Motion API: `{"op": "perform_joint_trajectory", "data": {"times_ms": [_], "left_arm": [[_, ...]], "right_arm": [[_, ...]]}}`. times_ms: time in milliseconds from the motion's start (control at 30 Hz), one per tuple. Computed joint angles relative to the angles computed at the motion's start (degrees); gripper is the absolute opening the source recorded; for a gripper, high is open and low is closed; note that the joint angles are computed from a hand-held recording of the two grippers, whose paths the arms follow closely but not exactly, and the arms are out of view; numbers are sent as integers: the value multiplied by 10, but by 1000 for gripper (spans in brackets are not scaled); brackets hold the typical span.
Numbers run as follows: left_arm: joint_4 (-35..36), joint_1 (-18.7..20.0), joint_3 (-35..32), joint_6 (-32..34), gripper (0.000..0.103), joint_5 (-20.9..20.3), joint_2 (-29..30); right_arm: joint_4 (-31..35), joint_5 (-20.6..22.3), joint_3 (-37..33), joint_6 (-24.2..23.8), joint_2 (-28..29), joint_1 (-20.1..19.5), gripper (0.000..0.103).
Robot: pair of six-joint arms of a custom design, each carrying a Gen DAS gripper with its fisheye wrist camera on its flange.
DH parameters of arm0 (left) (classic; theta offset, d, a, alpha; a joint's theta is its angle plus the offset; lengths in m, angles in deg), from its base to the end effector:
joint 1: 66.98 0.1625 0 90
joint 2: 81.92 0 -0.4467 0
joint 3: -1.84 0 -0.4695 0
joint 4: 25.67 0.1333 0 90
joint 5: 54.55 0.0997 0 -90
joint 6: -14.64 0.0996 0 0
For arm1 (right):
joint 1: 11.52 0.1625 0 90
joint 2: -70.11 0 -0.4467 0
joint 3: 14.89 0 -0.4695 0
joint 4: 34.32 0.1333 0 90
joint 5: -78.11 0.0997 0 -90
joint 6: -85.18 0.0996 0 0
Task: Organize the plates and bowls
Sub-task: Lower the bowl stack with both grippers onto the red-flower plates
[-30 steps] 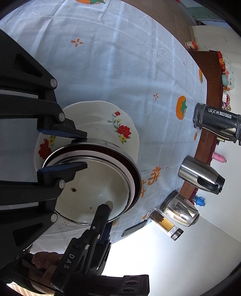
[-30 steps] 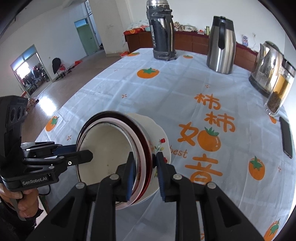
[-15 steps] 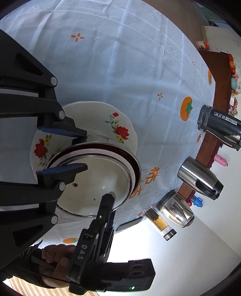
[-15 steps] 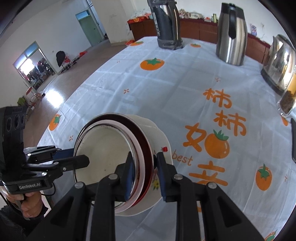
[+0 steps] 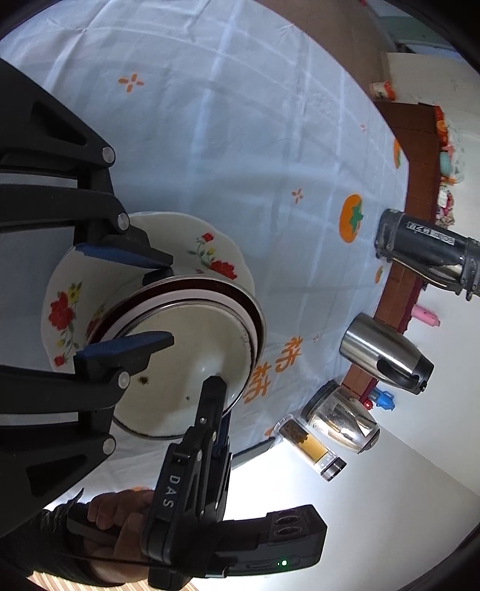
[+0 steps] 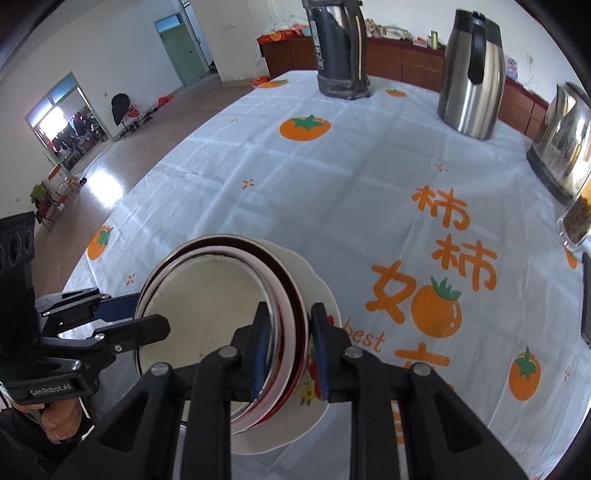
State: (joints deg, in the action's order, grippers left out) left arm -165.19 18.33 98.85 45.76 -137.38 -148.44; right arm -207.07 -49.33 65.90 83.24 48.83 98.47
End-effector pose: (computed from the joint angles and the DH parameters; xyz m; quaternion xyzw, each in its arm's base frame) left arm 0.0873 -0.7186 0.2731 0.2928 0.9398 -0.1465 0.0978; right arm 0.3341 -0.7056 -0.1133 0.1130 -0.9230 0.2377 0.2805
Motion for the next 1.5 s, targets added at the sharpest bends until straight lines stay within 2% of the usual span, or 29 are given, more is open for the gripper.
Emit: {"op": "perform_joint_trajectory", "data": {"times_ms": [167, 667, 800, 1033, 1233, 1400, 1433, 1500], "left_arm": [[-38, -2, 11, 17, 38, 11, 1], [-27, 0, 6, 18, 38, 7, 4], [-58, -3, 20, 34, 38, 23, 6], [-80, -3, 29, 43, 38, 26, 7], [-109, -4, 38, 54, 38, 29, 6], [-165, -8, 57, 80, 40, 38, 3], [-173, -8, 60, 83, 41, 38, 2], [-184, -7, 62, 86, 56, 34, 1]], "right_arm": [[-2, -3, -3, -5, 5, 2, 22], [12, 12, 6, -3, -1, 1, 23], [-2, 16, 11, -6, 0, 2, 23], [-62, -30, 9, -44, 24, 18, 21], [-101, -33, 13, -59, 31, 19, 21], [-163, -56, 11, -100, 45, 26, 22], [-186, -61, 11, -115, 49, 28, 22], [-228, -68, 13, -143, 57, 31, 23]]}}
